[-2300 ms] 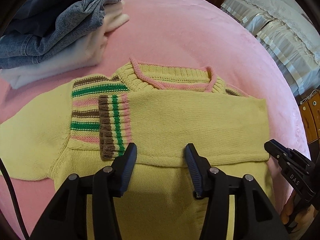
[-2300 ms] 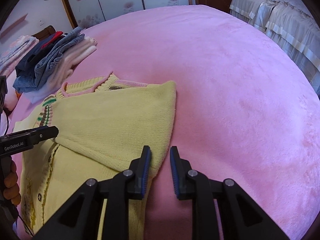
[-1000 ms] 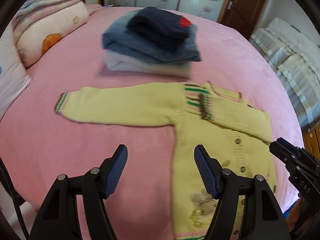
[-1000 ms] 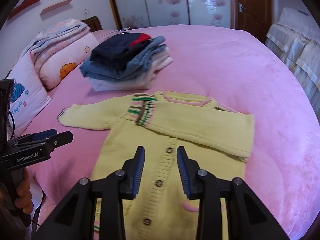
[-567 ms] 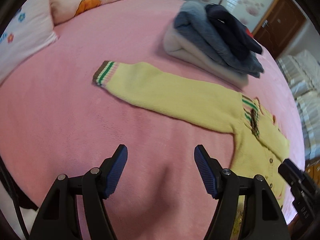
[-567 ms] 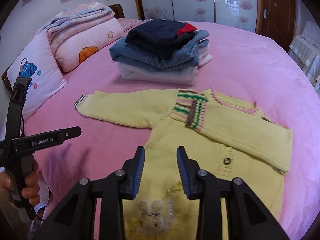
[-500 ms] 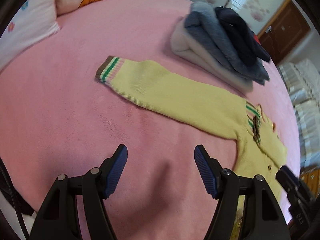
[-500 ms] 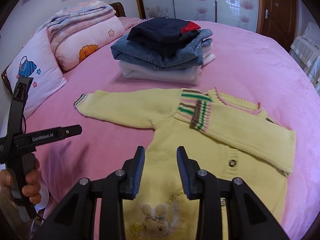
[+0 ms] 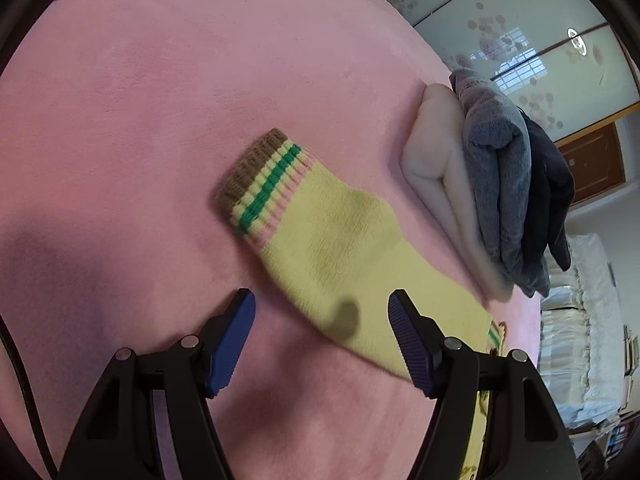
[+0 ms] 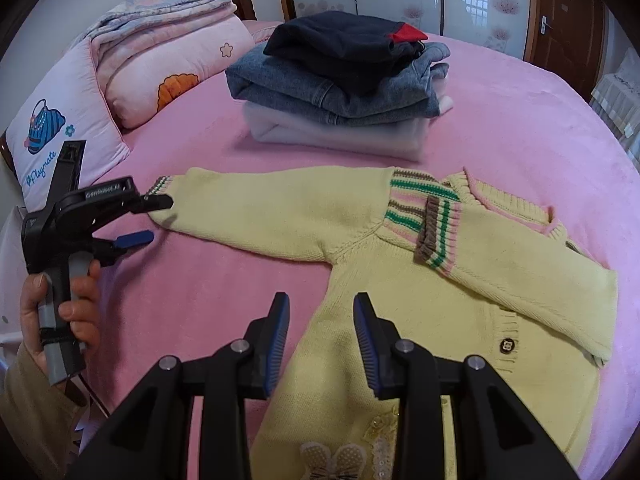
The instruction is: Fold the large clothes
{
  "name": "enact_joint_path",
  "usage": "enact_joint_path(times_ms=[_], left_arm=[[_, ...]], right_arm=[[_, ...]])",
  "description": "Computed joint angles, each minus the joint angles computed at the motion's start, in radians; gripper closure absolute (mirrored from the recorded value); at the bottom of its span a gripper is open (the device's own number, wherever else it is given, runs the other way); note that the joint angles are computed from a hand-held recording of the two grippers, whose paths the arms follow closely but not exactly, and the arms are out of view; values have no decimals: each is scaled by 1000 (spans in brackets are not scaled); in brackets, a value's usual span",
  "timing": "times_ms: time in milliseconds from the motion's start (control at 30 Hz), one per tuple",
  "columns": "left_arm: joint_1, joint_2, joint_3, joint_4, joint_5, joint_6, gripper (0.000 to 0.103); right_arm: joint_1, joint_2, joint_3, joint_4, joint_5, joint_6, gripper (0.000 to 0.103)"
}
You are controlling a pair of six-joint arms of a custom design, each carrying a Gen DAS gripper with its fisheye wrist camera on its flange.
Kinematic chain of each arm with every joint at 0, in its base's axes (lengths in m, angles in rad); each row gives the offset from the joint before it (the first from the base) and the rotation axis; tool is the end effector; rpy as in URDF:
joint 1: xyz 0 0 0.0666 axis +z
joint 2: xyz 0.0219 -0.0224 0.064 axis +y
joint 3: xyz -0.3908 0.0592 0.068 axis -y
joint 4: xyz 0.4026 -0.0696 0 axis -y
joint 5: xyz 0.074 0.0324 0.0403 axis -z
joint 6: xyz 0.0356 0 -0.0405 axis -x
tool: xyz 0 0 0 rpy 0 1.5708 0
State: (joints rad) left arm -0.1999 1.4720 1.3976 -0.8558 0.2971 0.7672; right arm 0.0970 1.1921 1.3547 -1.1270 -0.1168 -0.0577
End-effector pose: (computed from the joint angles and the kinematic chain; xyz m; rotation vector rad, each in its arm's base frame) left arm 0.5045 -0.1133 0.4095 -0.6059 2.5414 -0.7482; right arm 0.3978 0.0425 0.4941 -0.0963 2.5367 0.2093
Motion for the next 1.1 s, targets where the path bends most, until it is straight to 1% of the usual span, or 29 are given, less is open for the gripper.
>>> enact_joint_path(times_ms=[33,67,100,133,167,200,233,300,400,500,567,700,733,767,800,867,900,967,1033,1100], left_arm=[[-4,15,9,7,-3,7,35],[-7,30,19,11,-10,11,38],[-12,41,32,8,-23,13,50],[-16,57,53,-10,-40,8,59],[-22,69,74,-36,-51,-1,81],[-22,73,81,-39,-39,-8,92],[-26,71,87,-45,-51,-6,92],[-56,61,114,-67,-123,-42,93],[-109,41,150,-64,-174,-90,93],[-184,41,215,-51,-178,-153,93],[-255,72,293,-61,-180,-207,93],[-358,156,410,-87,-144,-274,93],[-394,197,456,-116,-142,-305,91],[-413,224,483,-142,-128,-331,80],[-436,260,518,-179,-115,-351,64],[-466,315,570,-253,-102,-367,45],[-475,330,581,-270,-95,-367,45],[-480,335,572,-272,-74,-353,45],[-470,310,533,-251,-56,-333,45],[-460,289,511,-237,-70,-321,45]], right_arm=[[1,2,-1,0,0,1,70],[1,3,-3,0,-1,2,70],[1,4,-3,0,1,3,70],[1,5,-3,1,2,3,70],[2,8,-2,3,3,3,70],[-1,8,-2,4,4,2,70],[-5,7,-2,4,2,2,70],[-18,4,-2,3,-3,0,70],[-50,-3,-1,3,-11,-5,70],[-103,-13,-1,0,-30,-27,70],[-146,-23,-3,-1,-40,-42,70],[-227,-52,-20,7,-34,-58,70],[-250,-59,-27,5,-35,-56,70],[-270,-64,-33,2,-36,-53,70],[-292,-69,-41,-5,-39,-49,70],[-329,-75,-54,-20,-50,-37,70],[-344,-77,-61,-27,-53,-29,70],[-369,-84,-76,-35,-54,-11,70],[-385,-94,-90,-34,-62,4,70],[-395,-99,-98,-29,-77,16,70]])
